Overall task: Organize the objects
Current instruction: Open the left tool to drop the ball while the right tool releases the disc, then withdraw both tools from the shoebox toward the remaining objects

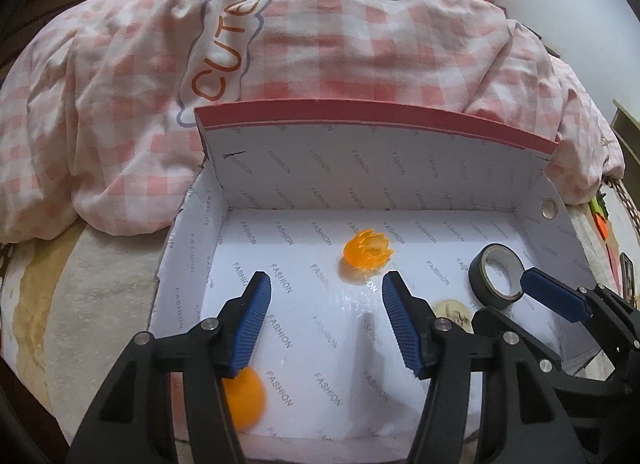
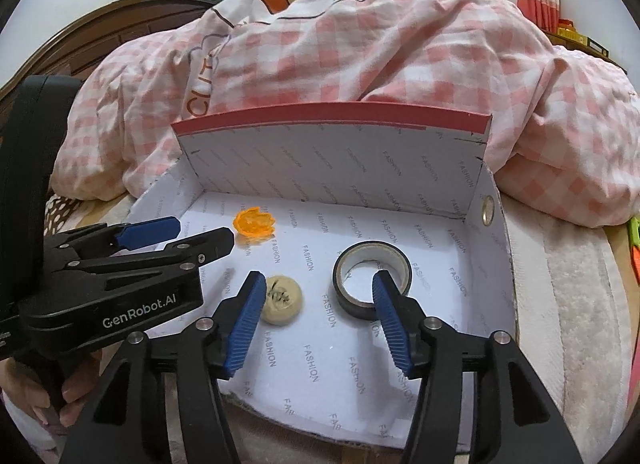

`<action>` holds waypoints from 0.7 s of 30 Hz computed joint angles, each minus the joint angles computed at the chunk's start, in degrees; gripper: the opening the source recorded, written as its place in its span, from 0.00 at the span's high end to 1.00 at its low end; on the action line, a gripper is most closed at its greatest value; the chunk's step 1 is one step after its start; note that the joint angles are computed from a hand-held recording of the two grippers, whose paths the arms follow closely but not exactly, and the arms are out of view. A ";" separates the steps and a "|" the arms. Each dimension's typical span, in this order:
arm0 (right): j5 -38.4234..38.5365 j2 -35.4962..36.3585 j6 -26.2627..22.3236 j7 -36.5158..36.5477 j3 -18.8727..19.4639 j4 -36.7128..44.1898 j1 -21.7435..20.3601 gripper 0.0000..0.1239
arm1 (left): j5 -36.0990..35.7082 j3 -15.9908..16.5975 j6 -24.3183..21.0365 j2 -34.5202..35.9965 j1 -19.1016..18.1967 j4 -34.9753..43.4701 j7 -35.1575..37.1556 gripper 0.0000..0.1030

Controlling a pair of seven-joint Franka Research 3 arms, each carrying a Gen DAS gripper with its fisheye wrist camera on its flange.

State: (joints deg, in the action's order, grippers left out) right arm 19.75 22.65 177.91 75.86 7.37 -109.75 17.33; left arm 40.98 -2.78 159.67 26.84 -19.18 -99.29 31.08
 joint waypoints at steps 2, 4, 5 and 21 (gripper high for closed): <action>1.54 -0.41 0.86 -1.57 2.65 -0.63 -2.20 0.50 | 0.96 0.54 0.10 -1.19 -0.63 -1.15 -1.41 0.43; 3.26 -0.96 2.27 -3.49 5.34 -1.57 -4.30 0.47 | 2.39 0.96 0.33 -2.47 -1.00 -2.38 -2.78 0.43; 3.75 -1.22 3.06 -4.11 5.96 -2.02 -4.69 0.45 | 3.26 1.13 0.27 -3.05 -1.20 -2.91 -3.59 0.43; 12.78 -9.71 7.42 -13.09 22.57 -12.79 -17.86 0.41 | 6.37 -2.76 0.90 -8.81 0.24 -7.99 -4.13 0.42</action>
State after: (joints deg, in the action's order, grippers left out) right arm 32.53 12.94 185.33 62.76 29.94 -122.53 -0.53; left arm 47.35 -5.54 160.57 18.03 -18.94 -107.28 26.95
